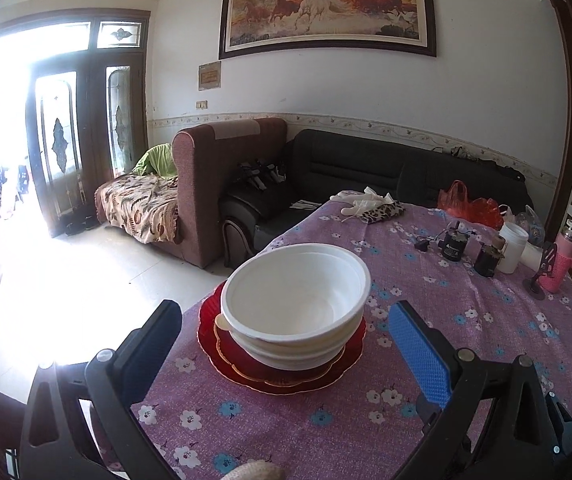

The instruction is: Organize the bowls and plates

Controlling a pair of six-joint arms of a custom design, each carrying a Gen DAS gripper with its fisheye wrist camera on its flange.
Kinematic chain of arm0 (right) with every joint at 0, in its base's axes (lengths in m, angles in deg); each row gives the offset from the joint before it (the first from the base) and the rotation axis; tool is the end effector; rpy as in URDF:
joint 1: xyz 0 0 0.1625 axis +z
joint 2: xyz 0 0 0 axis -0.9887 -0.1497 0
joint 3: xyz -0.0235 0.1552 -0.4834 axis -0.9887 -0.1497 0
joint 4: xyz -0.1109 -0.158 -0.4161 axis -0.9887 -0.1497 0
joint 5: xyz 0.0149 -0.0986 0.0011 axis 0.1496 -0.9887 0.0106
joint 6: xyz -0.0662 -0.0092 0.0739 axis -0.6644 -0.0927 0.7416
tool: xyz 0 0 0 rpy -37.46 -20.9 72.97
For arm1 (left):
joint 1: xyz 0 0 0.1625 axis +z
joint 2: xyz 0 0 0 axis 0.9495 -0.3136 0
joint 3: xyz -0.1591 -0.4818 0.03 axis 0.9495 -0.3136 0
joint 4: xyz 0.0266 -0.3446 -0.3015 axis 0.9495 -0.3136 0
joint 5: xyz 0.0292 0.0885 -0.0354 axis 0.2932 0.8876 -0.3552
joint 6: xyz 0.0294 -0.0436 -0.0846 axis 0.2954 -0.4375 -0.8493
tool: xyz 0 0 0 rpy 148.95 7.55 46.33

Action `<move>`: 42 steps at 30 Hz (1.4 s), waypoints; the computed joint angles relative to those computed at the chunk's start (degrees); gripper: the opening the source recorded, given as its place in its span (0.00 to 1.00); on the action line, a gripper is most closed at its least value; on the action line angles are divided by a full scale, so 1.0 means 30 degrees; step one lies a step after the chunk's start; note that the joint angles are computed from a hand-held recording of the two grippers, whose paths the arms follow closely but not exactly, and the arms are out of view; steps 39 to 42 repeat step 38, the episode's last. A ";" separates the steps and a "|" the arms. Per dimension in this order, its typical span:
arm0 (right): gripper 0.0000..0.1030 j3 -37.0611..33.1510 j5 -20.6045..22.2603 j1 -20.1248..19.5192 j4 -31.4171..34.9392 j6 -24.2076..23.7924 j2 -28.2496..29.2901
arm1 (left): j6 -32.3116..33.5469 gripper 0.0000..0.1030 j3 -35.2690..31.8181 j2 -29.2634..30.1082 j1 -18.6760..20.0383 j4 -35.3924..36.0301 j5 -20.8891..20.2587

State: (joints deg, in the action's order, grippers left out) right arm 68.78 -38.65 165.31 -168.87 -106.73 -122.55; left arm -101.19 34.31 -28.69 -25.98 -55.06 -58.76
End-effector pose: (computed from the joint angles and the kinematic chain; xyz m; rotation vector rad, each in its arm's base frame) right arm 0.0627 -0.7275 0.1892 1.0303 -2.4865 0.9519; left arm -0.3190 -0.6603 0.0035 -0.0509 1.8000 -1.3663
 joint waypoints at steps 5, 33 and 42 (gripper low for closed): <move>0.72 0.0040 -0.0598 0.0281 -0.0275 -0.0638 0.0384 | -0.3262 1.00 -0.1126 0.0577 0.0240 0.3995 -0.0047; 0.73 -0.0134 -0.2516 0.1295 -0.0520 -0.1981 0.1866 | -1.1884 1.00 -0.2078 0.1091 0.1396 1.2108 0.0848; 0.73 -0.0227 -0.2565 0.1334 -0.0315 -0.1930 0.1975 | -1.2564 1.00 -0.2332 0.1191 0.1497 1.3089 0.1298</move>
